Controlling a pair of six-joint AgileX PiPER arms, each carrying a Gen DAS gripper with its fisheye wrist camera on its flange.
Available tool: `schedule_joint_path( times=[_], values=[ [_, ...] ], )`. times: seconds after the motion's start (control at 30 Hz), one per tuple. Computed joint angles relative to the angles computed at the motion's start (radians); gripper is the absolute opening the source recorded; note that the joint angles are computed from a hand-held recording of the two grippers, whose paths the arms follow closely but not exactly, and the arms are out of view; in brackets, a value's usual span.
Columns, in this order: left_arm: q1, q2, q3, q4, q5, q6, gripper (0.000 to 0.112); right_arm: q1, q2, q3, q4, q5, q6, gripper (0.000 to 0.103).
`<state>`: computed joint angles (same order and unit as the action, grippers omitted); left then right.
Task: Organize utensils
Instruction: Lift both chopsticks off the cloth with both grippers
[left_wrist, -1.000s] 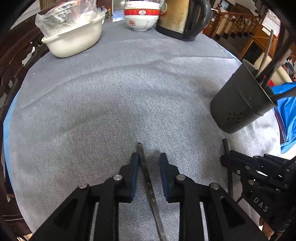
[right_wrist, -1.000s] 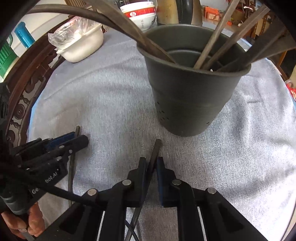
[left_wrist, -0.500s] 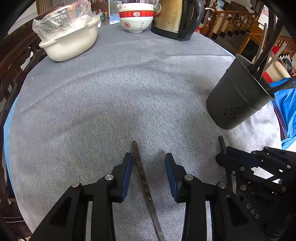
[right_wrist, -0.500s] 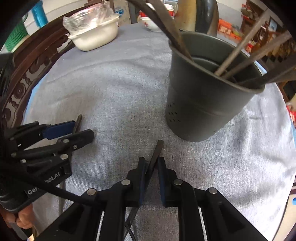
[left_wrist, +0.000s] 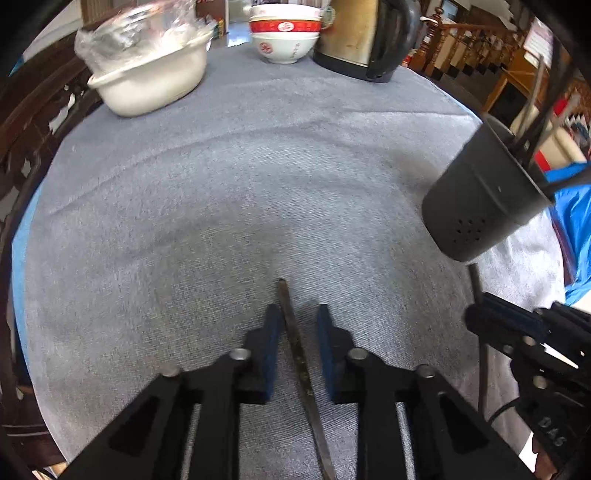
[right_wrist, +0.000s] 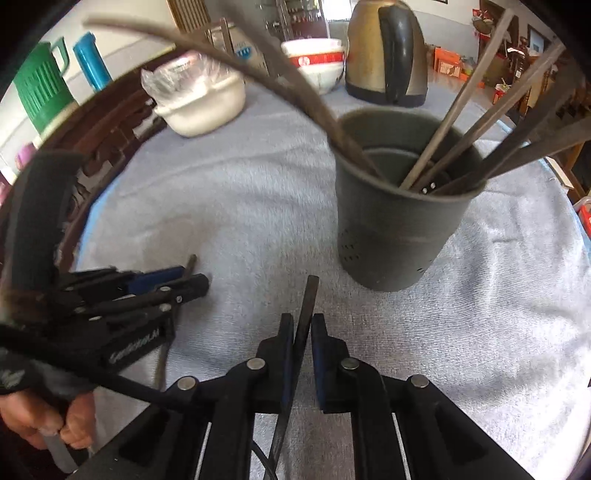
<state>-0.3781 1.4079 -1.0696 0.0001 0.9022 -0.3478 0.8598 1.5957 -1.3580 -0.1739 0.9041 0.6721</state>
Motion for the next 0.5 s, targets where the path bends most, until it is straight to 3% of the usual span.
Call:
schedule_joint_path(
  times=[0.33, 0.43, 0.5],
  values=[
    [0.207, -0.097, -0.008, -0.292, 0.064, 0.218, 0.007, -0.015, -0.149, 0.083, 0.026, -0.044, 0.002, 0.01],
    [0.204, -0.106, -0.037, -0.25, 0.095, 0.193, 0.007, -0.018, -0.18, 0.098, 0.028, -0.045, 0.0, 0.01],
    [0.241, -0.08, -0.055, -0.305, 0.133, 0.218, 0.008, -0.019, -0.181, 0.1, 0.028, -0.049, 0.008, 0.01]
  ],
)
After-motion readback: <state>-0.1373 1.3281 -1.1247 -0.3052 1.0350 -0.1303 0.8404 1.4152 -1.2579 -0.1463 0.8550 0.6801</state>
